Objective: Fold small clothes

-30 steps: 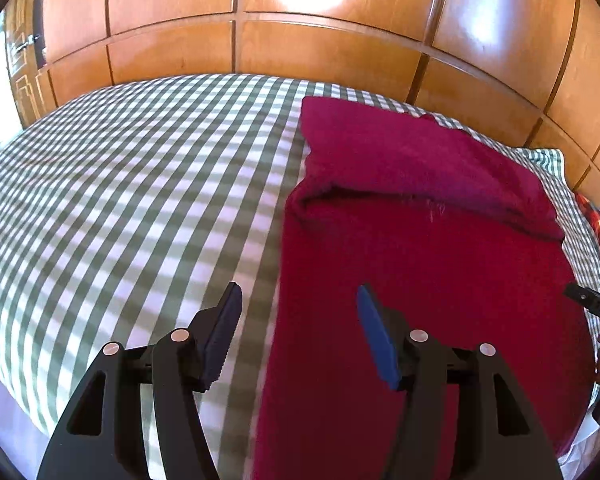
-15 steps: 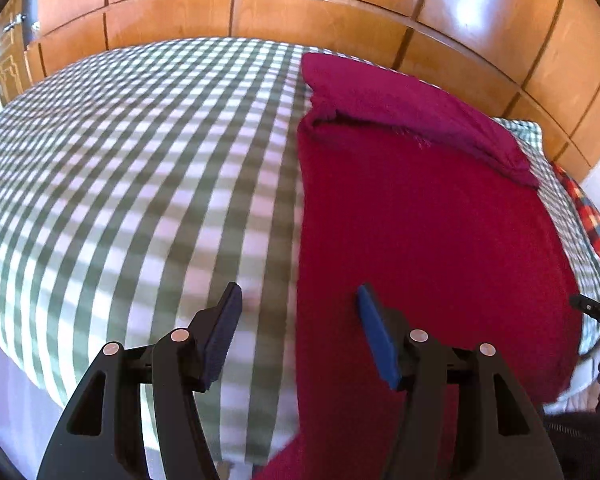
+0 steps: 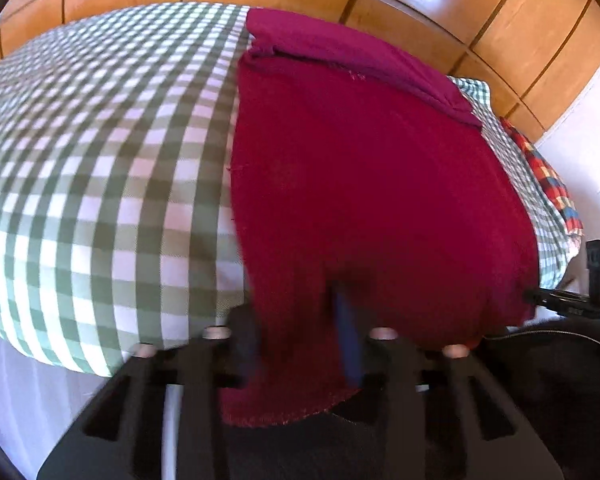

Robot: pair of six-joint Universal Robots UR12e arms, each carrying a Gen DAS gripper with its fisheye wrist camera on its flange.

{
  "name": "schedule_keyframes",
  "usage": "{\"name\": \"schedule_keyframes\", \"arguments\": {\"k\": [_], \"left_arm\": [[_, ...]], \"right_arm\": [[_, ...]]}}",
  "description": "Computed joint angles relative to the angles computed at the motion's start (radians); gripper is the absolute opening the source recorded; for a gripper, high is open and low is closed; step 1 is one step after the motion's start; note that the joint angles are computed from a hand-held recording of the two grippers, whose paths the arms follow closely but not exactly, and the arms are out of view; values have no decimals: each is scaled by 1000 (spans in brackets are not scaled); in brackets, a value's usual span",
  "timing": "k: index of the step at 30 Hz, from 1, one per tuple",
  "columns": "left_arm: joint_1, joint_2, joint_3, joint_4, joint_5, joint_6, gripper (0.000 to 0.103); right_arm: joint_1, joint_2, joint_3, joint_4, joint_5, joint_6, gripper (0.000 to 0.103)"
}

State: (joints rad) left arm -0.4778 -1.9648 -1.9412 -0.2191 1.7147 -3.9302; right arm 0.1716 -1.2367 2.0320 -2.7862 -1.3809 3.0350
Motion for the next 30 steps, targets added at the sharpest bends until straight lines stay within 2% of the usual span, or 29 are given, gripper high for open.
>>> {"name": "schedule_keyframes", "arguments": {"k": [1, 3, 8, 11, 14, 18, 23, 24, 25, 26, 27, 28, 30], "left_arm": [[4, 3, -7, 25, -18, -1, 14], [7, 9, -21, 71, -41, -5, 12], [38, 25, -71, 314, -134, -61, 12], [57, 23, -72, 408, -160, -76, 12], [81, 12, -51, 459, -177, -74, 12], [116, -11, 4, 442, -183, -62, 12], [166, -46, 103, 319, -161, -61, 12], [174, -52, 120, 292, -156, -78, 13], [186, -60, 132, 284, -177, -91, 22], [199, -69, 142, 283, -195, -112, 42], [202, -70, 147, 270, -172, -136, 54], [202, -69, 145, 272, -134, -159, 68], [212, -64, 122, 327, -105, -179, 69]], "right_arm": [[3, -3, -2, 3, 6, -9, 13], [11, -8, -10, 9, 42, -28, 10], [16, -21, -39, -37, 164, -43, 10], [18, -6, -80, -84, 218, -9, 10], [14, 24, -132, -120, 255, 35, 10], [11, 79, -227, -136, 223, 81, 10], [13, 153, -347, -108, 146, 151, 10], [12, 167, -368, -98, 134, 163, 13], [12, 174, -380, -95, 116, 176, 20], [5, 184, -394, -91, 119, 198, 30], [-7, 187, -394, -103, 139, 227, 50], [-16, 178, -379, -123, 151, 240, 62], [-33, 167, -355, -162, 179, 251, 70]]}}
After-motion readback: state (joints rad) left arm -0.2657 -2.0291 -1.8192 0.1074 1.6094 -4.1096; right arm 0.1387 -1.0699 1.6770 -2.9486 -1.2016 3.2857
